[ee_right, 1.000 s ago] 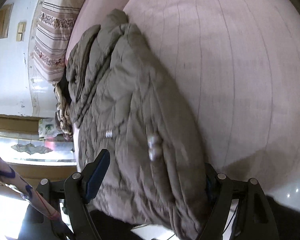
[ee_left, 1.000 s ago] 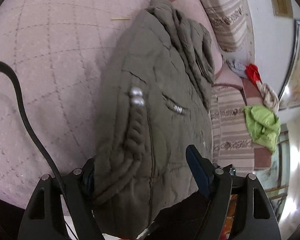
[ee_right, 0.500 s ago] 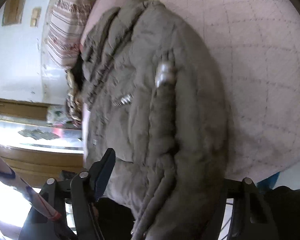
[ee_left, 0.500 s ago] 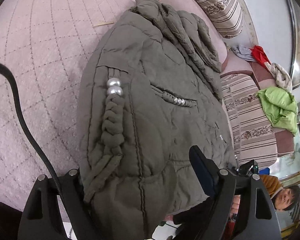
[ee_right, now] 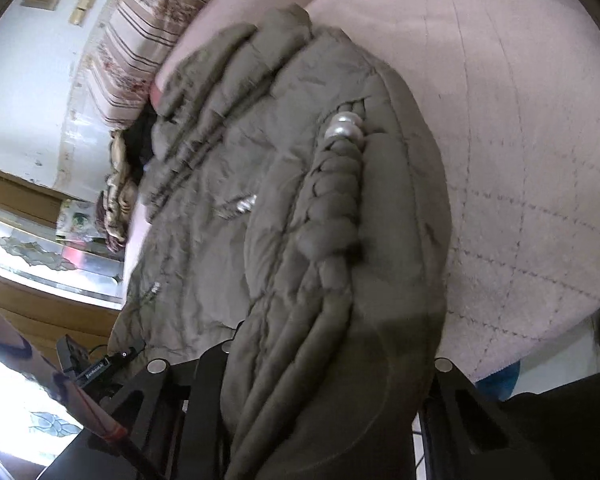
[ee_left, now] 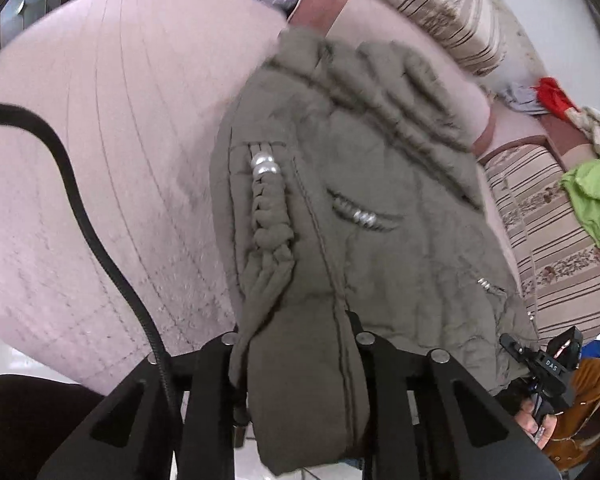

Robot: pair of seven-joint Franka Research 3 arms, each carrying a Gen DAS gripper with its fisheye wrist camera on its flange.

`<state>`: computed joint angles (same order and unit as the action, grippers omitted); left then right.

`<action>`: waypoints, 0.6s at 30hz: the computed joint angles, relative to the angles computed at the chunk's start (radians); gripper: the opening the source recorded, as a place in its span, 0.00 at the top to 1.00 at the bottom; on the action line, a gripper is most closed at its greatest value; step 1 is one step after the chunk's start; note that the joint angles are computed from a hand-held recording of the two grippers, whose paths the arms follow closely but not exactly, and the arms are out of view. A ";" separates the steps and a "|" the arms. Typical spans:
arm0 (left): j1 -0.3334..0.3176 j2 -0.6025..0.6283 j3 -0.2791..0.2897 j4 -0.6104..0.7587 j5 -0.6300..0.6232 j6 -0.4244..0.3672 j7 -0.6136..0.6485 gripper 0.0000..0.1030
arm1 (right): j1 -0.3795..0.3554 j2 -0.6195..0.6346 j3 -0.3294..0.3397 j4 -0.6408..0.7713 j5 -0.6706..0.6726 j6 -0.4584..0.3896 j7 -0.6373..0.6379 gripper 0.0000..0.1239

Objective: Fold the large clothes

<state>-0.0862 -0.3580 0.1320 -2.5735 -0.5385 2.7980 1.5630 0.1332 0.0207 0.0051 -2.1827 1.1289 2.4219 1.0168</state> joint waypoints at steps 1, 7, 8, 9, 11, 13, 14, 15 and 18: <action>0.008 -0.032 -0.011 -0.011 0.012 0.002 -0.010 0.82 | -0.003 -0.022 -0.002 -0.007 0.016 -0.006 -0.019 0.81; 0.024 -0.181 -0.028 -0.076 0.119 -0.020 -0.086 0.83 | -0.009 -0.145 -0.039 -0.066 0.040 -0.066 -0.086 0.83; 0.018 -0.198 -0.020 -0.083 0.130 -0.032 -0.097 0.83 | -0.009 -0.169 -0.045 -0.081 0.036 -0.074 -0.095 0.83; 0.009 -0.213 -0.008 -0.089 0.135 -0.044 -0.101 0.83 | -0.008 -0.194 -0.051 -0.096 0.029 -0.080 -0.104 0.83; -0.004 -0.264 0.023 -0.119 0.138 -0.071 -0.098 0.83 | -0.008 -0.226 -0.063 -0.114 0.010 -0.094 -0.106 0.83; -0.019 -0.280 0.048 -0.128 0.130 -0.081 -0.099 0.83 | -0.008 -0.247 -0.074 -0.126 -0.006 -0.105 -0.110 0.83; -0.030 -0.272 0.054 -0.125 0.121 -0.072 -0.103 0.83 | -0.005 -0.249 -0.075 -0.126 -0.011 -0.104 -0.108 0.83; -0.030 -0.275 0.055 -0.123 0.121 -0.073 -0.107 0.83 | -0.005 -0.252 -0.079 -0.122 -0.018 -0.110 -0.110 0.83; -0.037 -0.248 0.055 -0.088 0.123 -0.050 -0.114 0.83 | 0.007 -0.239 -0.073 -0.090 -0.022 -0.101 -0.098 0.84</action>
<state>-0.1237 -0.6061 0.1871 -2.6617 -0.4160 2.7482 1.4489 0.1400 -0.2182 -0.0683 -2.2728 1.1068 2.3207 0.9183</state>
